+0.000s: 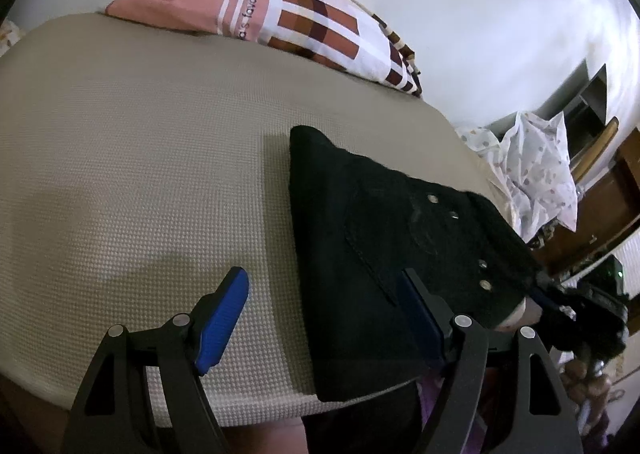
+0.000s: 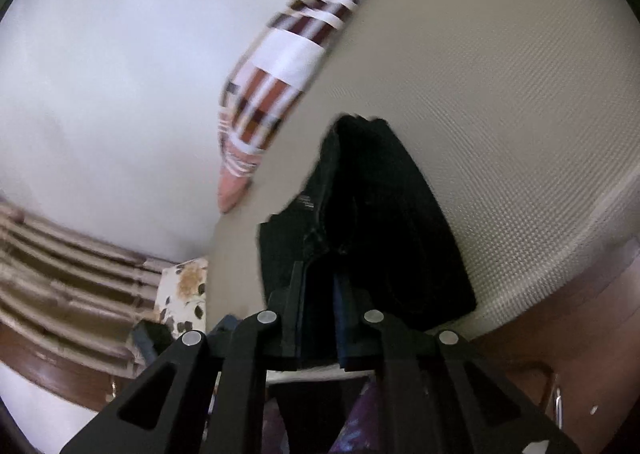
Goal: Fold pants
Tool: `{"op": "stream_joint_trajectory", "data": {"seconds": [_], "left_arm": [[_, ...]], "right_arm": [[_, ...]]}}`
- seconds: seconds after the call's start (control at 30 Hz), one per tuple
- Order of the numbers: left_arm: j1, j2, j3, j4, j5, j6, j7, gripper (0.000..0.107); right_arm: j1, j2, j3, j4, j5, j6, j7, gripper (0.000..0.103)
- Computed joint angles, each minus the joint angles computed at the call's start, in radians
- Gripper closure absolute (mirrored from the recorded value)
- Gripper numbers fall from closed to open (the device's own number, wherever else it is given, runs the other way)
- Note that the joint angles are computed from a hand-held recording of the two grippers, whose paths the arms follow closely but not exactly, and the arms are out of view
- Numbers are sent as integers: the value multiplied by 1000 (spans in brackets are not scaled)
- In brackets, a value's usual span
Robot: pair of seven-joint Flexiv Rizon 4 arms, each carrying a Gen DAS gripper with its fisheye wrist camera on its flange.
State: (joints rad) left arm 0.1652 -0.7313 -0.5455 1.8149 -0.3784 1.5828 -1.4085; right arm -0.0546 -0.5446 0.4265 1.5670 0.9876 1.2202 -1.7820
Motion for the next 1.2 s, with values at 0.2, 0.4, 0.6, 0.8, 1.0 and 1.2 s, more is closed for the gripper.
{"op": "stream_joint_trajectory", "data": {"seconds": [0.2, 0.4, 0.6, 0.8, 1.0, 1.2], "left_arm": [[-29, -6, 35, -14, -13, -55, 0, 30], [-76, -10, 82, -27, -28, -75, 19, 30], [-118, -25, 121, -57, -38, -106, 34, 30], [-136, -32, 130, -66, -60, -118, 57, 30], [-143, -30, 129, -64, -67, -111, 73, 30], [-159, -26, 151, -68, -73, -116, 65, 30]], "right_arm": [[-47, -33, -6, 39, 64, -68, 72, 94], [-44, -39, -23, 23, 87, -101, 47, 94], [-69, -55, -18, 7, 145, -142, 24, 93], [-50, -26, -47, 14, 137, -149, 13, 86], [10, 27, -98, 38, 10, -66, 48, 85], [41, 5, -60, -8, -111, -21, -17, 85]]}}
